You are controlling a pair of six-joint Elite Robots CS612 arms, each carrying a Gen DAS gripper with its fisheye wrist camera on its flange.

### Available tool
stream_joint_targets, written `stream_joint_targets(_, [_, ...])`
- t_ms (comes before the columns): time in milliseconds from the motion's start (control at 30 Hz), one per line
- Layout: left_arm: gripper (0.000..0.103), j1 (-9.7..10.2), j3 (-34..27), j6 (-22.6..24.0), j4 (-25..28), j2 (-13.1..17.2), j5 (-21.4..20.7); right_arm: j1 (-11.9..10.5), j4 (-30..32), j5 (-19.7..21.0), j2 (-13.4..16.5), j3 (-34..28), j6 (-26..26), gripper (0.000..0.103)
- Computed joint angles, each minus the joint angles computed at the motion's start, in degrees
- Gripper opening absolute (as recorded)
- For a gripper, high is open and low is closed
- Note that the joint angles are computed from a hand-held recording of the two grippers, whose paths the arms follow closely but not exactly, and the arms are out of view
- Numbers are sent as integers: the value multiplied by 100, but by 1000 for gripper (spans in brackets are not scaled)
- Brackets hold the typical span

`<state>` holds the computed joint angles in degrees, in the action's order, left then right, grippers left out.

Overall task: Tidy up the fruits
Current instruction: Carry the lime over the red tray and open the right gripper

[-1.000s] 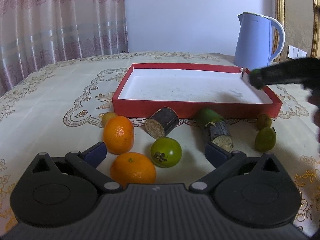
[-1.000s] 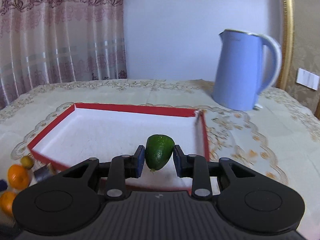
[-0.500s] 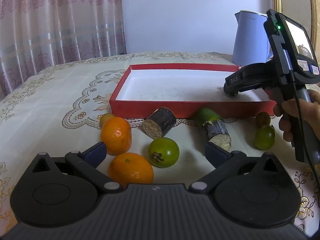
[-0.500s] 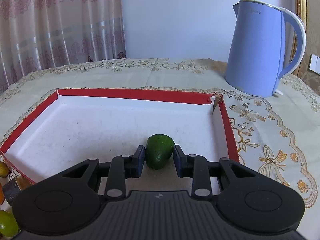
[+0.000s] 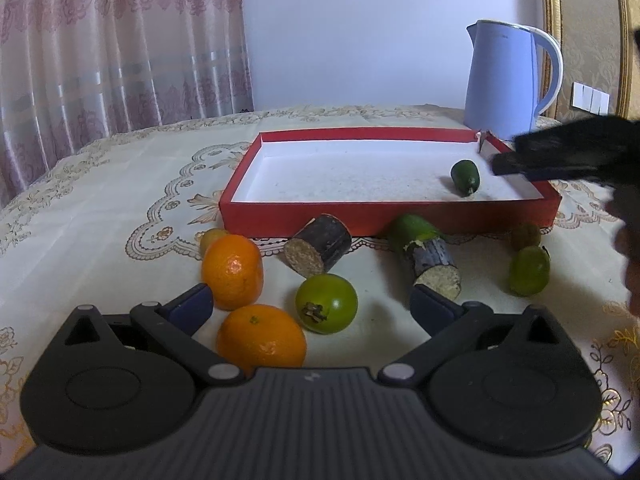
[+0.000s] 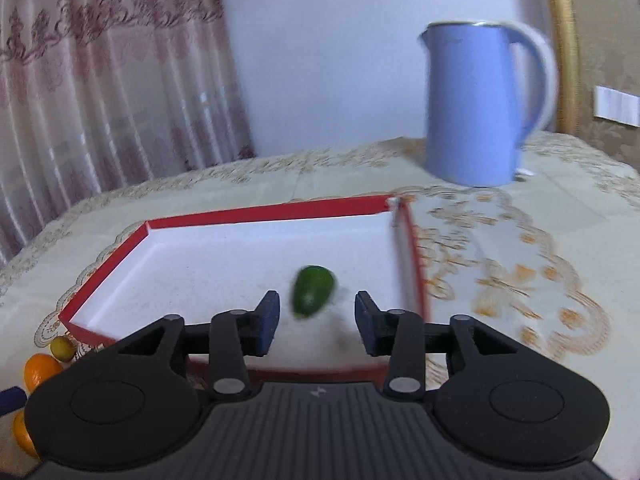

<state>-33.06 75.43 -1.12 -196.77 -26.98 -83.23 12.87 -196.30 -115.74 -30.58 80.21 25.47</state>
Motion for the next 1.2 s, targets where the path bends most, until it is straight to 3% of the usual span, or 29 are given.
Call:
stream_joint_targets(133, [103, -7, 9, -3, -25, 2, 24, 129, 52, -687, -132, 334, 413, 68])
stream_joint_targets(267, [103, -14, 20, 18, -50, -1, 58, 179, 89, -1002, -211, 607, 696, 71])
stream_joint_targets(600, [103, -31, 57, 47, -112, -8, 146, 154, 515, -878, -263, 801, 964, 81])
stream_joint_targets(667, [103, -29, 57, 65, -140, -4, 141, 149, 463, -846, -252, 797, 943, 84])
stream_joint_targets(733, [103, -27, 61, 76, -148, -5, 160, 132, 620, -717, -257, 759, 848, 94])
stream_joint_targets(833, [103, -3, 112, 45, -189, -27, 123, 153, 811, -768, -254, 695, 761, 97])
stream_joint_targets(933, [103, 47, 236, 54, -206, -89, -2, 97, 330, -527, -260, 846, 898, 97])
stream_joint_targets(1033, [103, 55, 351, 236, -322, -123, 166, 46, -29, -346, -257, 939, 1029, 97])
stream_joint_targets(1200, [103, 109, 398, 76, -317, -159, 183, 54, 29, -366, -259, 916, 1021, 97])
